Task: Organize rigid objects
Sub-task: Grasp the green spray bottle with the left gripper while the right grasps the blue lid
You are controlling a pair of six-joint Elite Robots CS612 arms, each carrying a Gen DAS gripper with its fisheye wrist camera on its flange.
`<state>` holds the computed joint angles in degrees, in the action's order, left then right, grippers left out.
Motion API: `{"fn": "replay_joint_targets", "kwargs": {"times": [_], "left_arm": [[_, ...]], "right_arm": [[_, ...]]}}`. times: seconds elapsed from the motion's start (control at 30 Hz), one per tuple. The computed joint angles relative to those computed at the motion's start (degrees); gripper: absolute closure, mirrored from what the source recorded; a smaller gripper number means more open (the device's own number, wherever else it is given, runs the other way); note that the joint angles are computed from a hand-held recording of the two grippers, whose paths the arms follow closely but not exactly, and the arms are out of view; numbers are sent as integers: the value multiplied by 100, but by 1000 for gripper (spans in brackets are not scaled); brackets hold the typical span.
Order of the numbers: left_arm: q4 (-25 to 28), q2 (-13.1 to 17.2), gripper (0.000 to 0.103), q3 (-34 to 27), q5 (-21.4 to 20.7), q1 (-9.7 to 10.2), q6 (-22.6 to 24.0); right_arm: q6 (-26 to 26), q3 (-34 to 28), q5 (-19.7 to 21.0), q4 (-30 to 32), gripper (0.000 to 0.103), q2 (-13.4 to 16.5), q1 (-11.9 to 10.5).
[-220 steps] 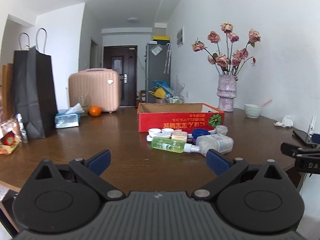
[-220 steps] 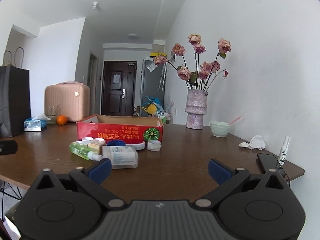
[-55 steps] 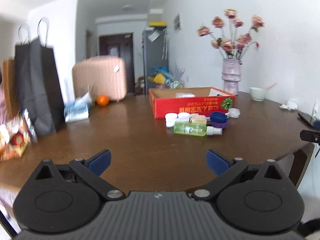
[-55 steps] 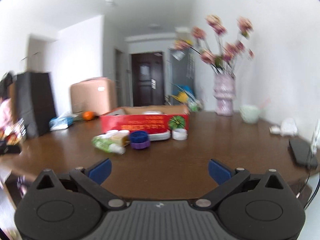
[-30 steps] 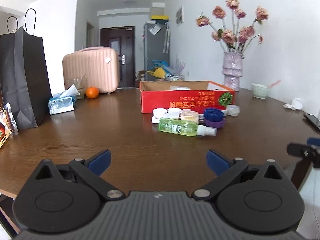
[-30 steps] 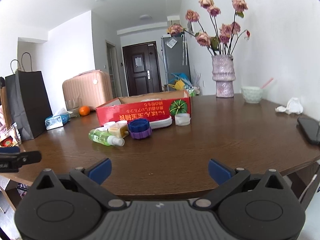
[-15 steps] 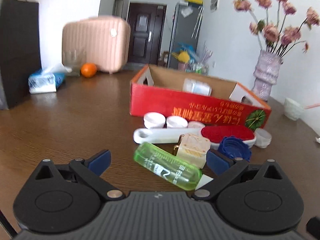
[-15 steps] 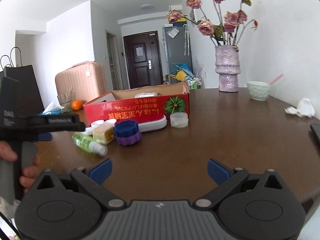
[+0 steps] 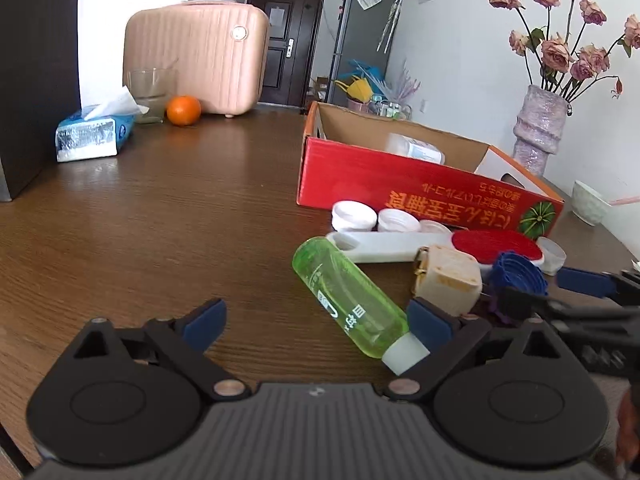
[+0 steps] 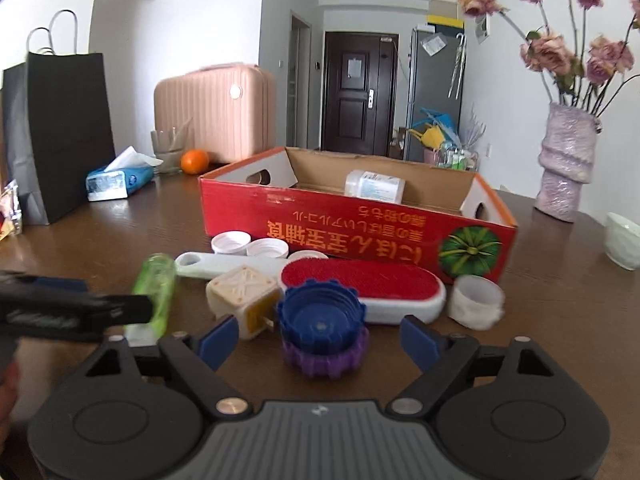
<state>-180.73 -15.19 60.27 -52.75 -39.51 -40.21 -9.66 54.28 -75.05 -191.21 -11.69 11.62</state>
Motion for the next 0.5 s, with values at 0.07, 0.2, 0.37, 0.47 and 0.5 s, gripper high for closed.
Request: {"fn": "replay_joint_targets", "kwargs": {"times": [0.07,0.2,0.37,0.47,0.5], "left_arm": [[29,39,11,-95,35,7,182],[69,169,30,-389,-77,29,414],[325,317,34,-748,-53,46,198],[357,298,57,-715,-68,39,201],[286,267,65,-640,-100,29,317]], "right_arm": [[43,-238,-106,275,34,91,30],[90,-297,28,406,50,102,11],[209,36,175,-108,50,-31,-57],[290,404,283,-401,50,-192,-119],[335,532,322,-479,50,-244,-144]]}}
